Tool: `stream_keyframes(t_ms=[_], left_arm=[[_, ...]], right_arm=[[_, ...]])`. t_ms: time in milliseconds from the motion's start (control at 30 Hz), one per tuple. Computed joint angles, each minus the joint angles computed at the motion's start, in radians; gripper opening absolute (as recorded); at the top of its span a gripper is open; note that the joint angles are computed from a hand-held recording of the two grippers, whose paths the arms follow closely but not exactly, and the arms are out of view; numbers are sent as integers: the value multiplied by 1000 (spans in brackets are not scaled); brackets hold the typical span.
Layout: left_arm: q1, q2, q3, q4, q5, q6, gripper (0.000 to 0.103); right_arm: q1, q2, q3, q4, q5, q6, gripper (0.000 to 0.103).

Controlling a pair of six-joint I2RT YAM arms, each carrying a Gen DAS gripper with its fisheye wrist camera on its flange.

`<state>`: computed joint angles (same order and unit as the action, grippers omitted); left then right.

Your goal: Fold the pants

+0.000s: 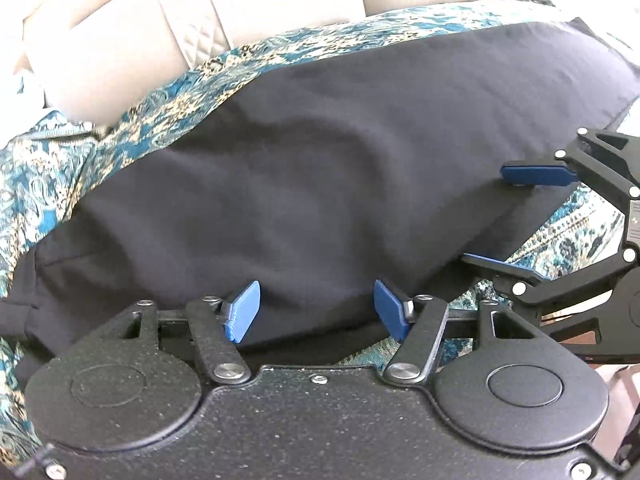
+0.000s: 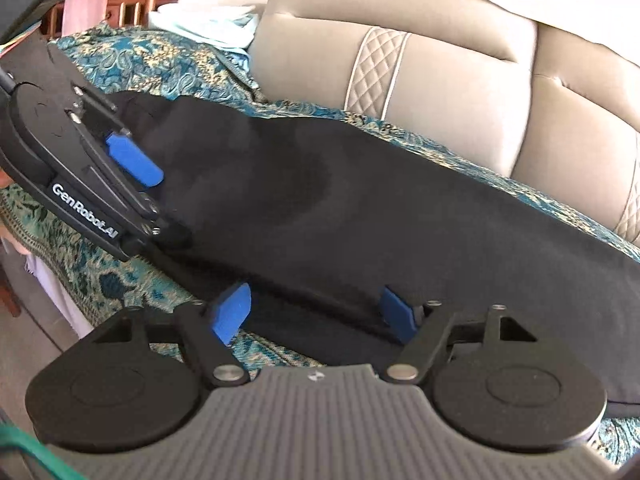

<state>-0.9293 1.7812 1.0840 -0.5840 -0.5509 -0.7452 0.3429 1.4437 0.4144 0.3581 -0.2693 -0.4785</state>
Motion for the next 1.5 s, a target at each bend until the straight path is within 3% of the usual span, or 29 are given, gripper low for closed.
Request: stream_keyframes(t_ms=[100, 167, 233, 367, 567, 667, 733, 800, 900, 967, 1000, 1100, 1267, 1300, 1367, 1400, 1500], left_arm=[[3, -34, -27, 34, 15, 21, 63], [10, -98, -77, 97, 45, 61, 64], [8, -146, -105, 124, 56, 90, 76], [-12, -144, -110, 122, 9, 149, 76], [-40, -80, -108, 131, -52, 170, 68], [-66, -51, -113, 167, -130, 207, 50], [-72, -39, -109, 173, -133, 229, 20], [-69, -33, -99, 156, -107, 234, 11], [-84, -37, -104, 161, -131, 241, 9], [-87, -42, -101, 147, -133, 229, 7], [-83, -45, -96, 136, -123, 216, 7], [-62, -63, -93, 123, -86, 197, 7], [-47, -97, -99, 107, -49, 190, 7], [-42, -103, -102, 104, -33, 186, 7], [-34, -105, -102, 96, -8, 174, 7], [-32, -107, -103, 93, 2, 169, 7], [-38, -112, -109, 90, 14, 169, 8]], right_arm=[[6, 3, -3, 11, -16, -12, 63], [9, -5, -9, 18, -26, -13, 42], [19, -11, -29, 53, -5, -12, 16], [17, 2, -33, 88, -5, 1, 13], [9, -34, -61, 127, -30, 19, 8], [2, -50, -68, 112, -44, 8, 7], [2, -47, -68, 103, -43, -4, 7], [3, -43, -69, 100, -42, -10, 6], [8, -42, -79, 111, -35, -19, 7], [32, -32, -109, 184, 20, -11, 22], [50, -16, -129, 244, 58, -20, 36], [92, 45, -163, 374, 135, -73, 37], [103, 82, -147, 403, 145, -43, 40], [104, 89, -141, 405, 145, -41, 40], [96, 90, -121, 372, 130, -38, 16], [92, 80, -116, 346, 123, -36, 9], [80, 53, -127, 325, 103, -62, 7]])
